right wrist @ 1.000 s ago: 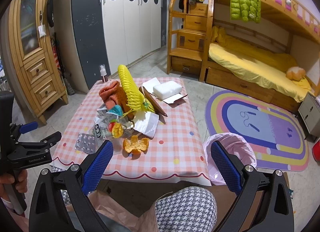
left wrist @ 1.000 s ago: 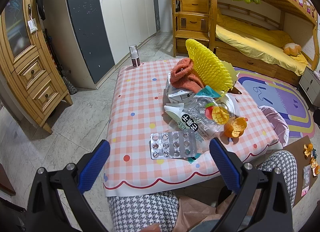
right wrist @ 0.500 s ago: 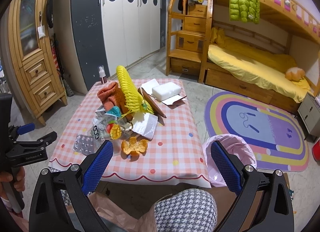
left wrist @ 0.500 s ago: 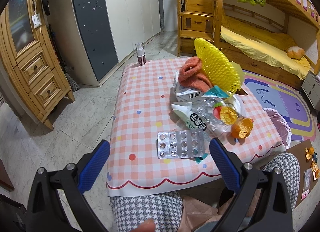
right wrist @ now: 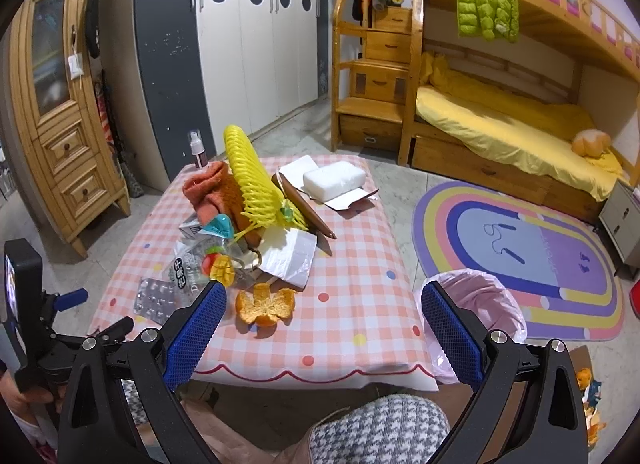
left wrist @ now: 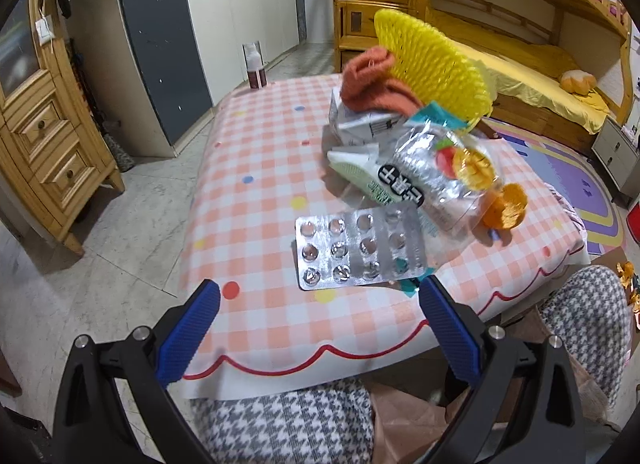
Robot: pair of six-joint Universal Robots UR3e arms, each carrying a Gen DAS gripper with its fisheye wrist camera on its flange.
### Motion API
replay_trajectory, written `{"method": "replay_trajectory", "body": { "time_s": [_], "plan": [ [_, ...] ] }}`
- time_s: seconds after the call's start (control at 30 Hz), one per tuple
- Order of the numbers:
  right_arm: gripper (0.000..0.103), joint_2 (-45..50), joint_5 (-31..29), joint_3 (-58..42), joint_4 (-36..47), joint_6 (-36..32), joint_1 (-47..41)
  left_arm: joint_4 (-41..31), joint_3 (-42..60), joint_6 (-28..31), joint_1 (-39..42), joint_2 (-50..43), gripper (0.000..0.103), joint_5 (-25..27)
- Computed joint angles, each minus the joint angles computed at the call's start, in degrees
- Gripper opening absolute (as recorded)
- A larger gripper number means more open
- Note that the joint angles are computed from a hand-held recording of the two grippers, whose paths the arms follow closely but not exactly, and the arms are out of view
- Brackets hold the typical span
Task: Collect trash
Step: 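Grasp the blister pack with the left tool and lift it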
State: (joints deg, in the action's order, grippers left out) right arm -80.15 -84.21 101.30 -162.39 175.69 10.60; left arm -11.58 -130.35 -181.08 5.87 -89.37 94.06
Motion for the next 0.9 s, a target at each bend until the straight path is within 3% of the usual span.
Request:
{"method": "replay_trajectory", "body": {
  "time_s": [0.23, 0.5, 0.6, 0.77, 0.9],
  "plan": [
    [0.097, 5.1, -1.49, -2.78, -0.25, -0.54, 1.39, 3.93, -0.51, 0.79, 2.72, -5.11, 0.096, -4.81],
    [0.097, 7.59, -0.45, -4.52, 2.1, -0.4, 1.34, 7.77, 3.52, -0.29, -0.74, -11.6, 0.096, -4.75],
    [0.097, 7.72, -0.2, -4.17, 2.31, -0.7, 1.11, 6.87, 6.38, -0.43, -2.3, -14.78, 0.088, -2.52],
    [0.097, 8.0, 0.58, -3.49, 1.97, -1.17, 0.39, 6.87, 7.0, -0.78, -1.93, -16.42, 0.083, -2.9],
    [0.097, 7.57, 0.73, -2.23, 0.78, -1.76, 0.05, 7.06, 6.24, -0.22, -1.11, -15.41, 0.065, -3.41]
  ]
}}
